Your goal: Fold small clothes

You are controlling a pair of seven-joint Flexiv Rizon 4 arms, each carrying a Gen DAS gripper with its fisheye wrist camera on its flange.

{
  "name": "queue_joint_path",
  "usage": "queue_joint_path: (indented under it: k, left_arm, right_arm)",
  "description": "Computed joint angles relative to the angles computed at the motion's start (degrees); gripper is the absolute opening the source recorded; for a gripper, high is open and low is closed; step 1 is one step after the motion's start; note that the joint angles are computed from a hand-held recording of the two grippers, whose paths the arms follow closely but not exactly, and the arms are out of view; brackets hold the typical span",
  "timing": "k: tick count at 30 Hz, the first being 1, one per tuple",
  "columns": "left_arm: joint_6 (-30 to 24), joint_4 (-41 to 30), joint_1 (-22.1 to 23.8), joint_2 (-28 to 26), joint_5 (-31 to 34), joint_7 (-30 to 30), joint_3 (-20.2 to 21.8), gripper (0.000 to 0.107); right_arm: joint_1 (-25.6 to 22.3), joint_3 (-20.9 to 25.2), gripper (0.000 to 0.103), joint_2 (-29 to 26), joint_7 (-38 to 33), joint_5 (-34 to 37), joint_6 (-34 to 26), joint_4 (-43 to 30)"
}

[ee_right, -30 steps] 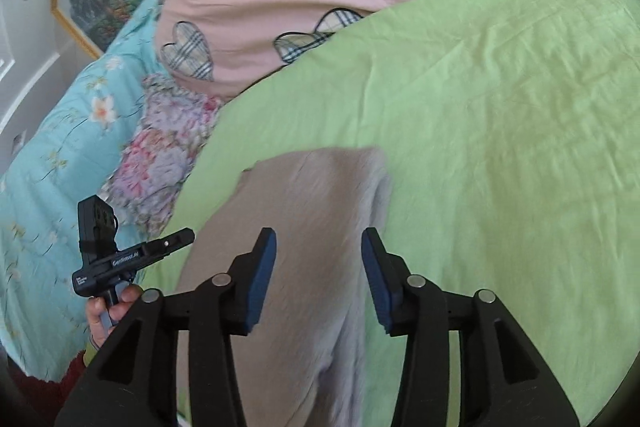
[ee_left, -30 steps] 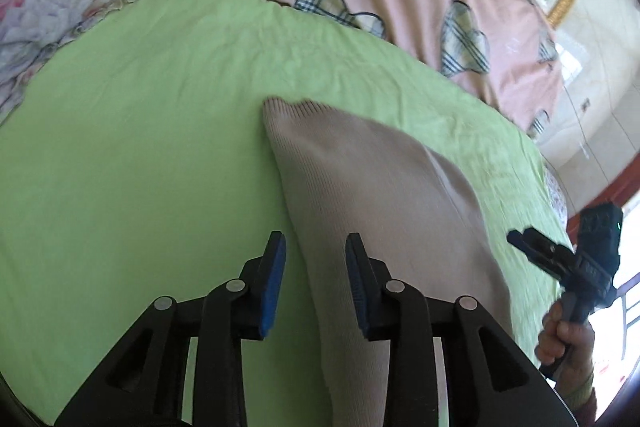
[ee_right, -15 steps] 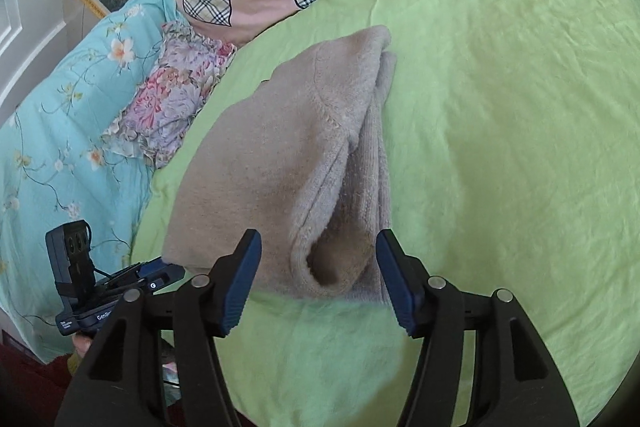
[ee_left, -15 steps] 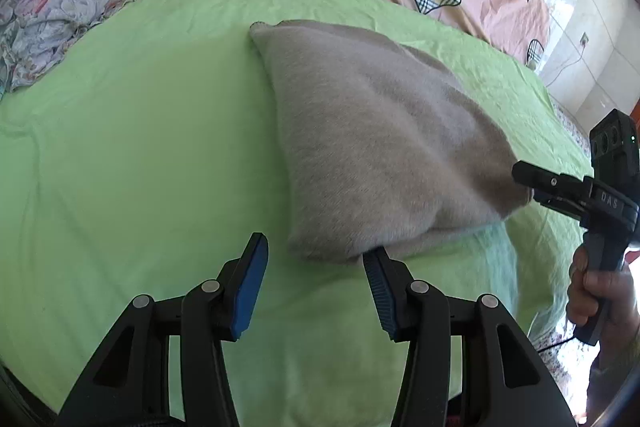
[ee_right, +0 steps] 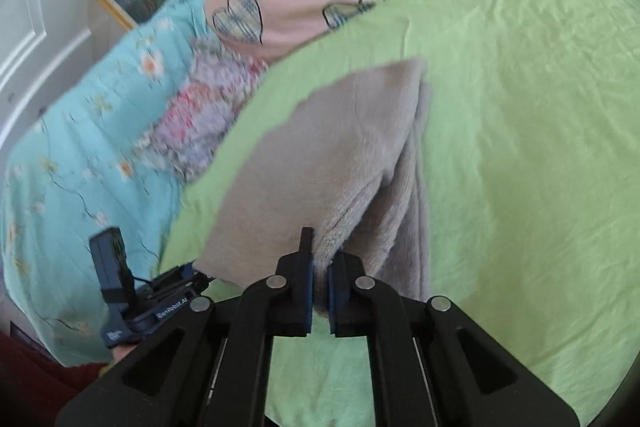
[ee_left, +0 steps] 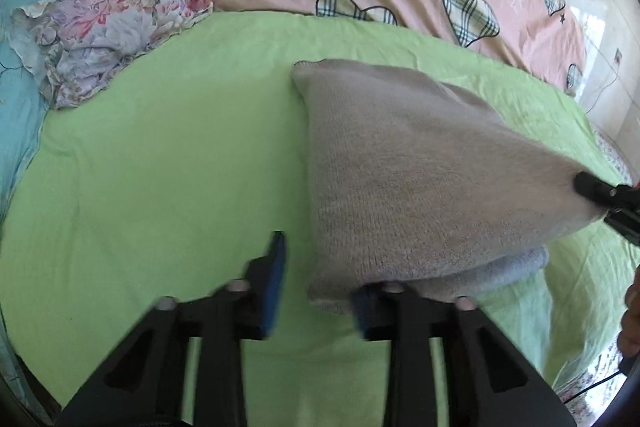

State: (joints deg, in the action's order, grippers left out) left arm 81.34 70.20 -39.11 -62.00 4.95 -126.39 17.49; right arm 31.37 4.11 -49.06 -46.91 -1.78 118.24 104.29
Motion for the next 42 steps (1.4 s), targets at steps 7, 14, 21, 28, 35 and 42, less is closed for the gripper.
queue_joint_path:
  k: [7, 14, 21, 28, 35, 42]
  left_arm:
    - [-4.8, -0.2, -2.5, 0.2, 3.8, -2.4, 2.3, 0.008]
    - [-6.9, -0.7, -7.3, 1.3, 9.7, -7.8, 8.6, 0.008]
    - [-14.1, -5.1, -6.2, -0.9, 14.5, -6.2, 5.8, 0.006]
    - [-10.9, -2.4, -1.0, 0.9, 15.2, -5.0, -1.6, 0.006]
    - [-1.2, 10.2, 11.1, 6.4, 7.8, 8.1, -17.0, 0.008]
    - [8.9, 13.5, 19.6, 8.0, 3.0, 17.6, -27.2, 0.008]
  right_arm:
    - [7.0, -7.1, 0.006, 0.6, -1.3, 3.0, -6.9, 0.1]
    - [6.7, -7.0, 0.006, 1.3, -0.9, 4.2, -6.1, 1.5]
    - [10.7, -12.0, 0.006, 0.4, -0.2, 3.5, -14.4, 0.4]
    - [10.8, -12.7, 0.006, -0.9, 2.2, 1.0, -15.2, 0.5]
    - [11.7, -13.5, 0.027, 1.1, 5.7, 2.4, -16.4, 3.4]
    - [18.8, -23.2, 0.031, 4.5, 7.6, 6.5, -11.2, 5.3]
